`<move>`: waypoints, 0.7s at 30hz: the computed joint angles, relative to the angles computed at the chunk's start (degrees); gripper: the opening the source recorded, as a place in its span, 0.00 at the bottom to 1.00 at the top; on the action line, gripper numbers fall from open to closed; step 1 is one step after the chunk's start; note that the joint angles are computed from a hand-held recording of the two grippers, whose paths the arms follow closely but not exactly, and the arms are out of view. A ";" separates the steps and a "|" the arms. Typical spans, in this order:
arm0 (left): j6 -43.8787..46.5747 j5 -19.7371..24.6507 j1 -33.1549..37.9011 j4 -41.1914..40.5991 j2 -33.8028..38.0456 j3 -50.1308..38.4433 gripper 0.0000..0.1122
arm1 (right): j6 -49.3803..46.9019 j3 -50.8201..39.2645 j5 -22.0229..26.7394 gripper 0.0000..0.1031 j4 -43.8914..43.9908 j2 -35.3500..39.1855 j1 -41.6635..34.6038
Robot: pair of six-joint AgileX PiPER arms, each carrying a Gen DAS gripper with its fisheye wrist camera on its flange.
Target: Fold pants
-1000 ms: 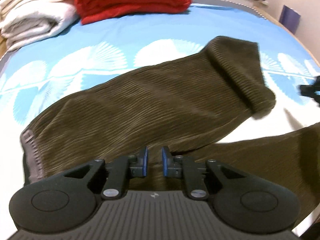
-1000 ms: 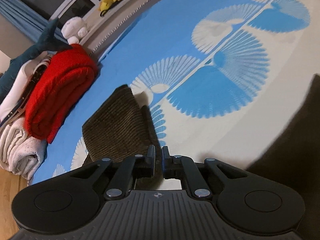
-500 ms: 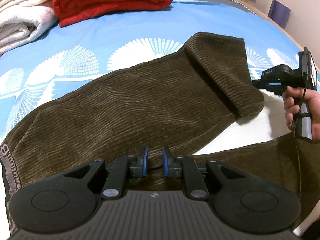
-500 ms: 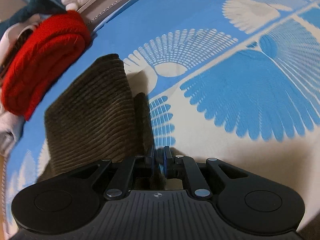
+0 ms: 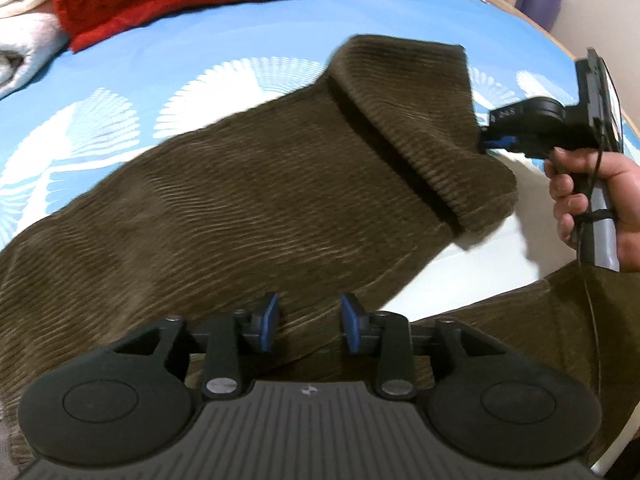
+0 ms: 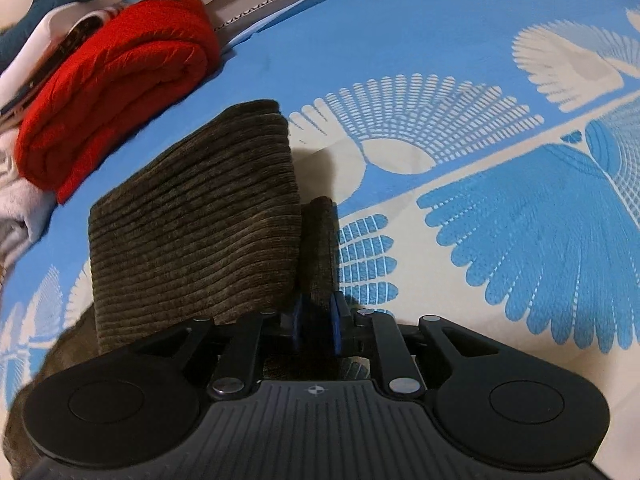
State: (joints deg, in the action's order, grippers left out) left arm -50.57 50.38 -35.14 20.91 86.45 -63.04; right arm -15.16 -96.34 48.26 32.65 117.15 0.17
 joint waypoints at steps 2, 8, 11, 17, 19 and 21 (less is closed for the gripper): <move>1.52 -1.52 -0.15 -1.13 2.50 -1.37 0.43 | 0.12 0.29 -0.79 0.15 -1.62 -0.32 0.86; 1.10 -4.14 -1.88 2.03 10.69 -5.15 0.50 | 5.86 -2.42 0.62 0.08 -5.57 -0.12 1.93; 2.31 -5.06 -1.57 2.20 13.13 -5.41 0.50 | 7.44 -4.40 1.77 0.07 -3.93 -0.10 0.84; 3.56 -3.55 -0.23 1.98 11.38 -6.07 0.01 | 12.14 -8.96 1.53 0.02 3.41 -2.23 -5.67; 4.20 -3.25 0.32 1.34 10.14 -5.79 0.01 | 17.12 -6.14 -5.36 0.02 0.74 -6.54 -7.74; 6.69 -4.02 0.69 -0.18 8.59 -4.93 0.00 | 27.33 -0.73 -14.76 0.02 -9.76 -12.35 -9.49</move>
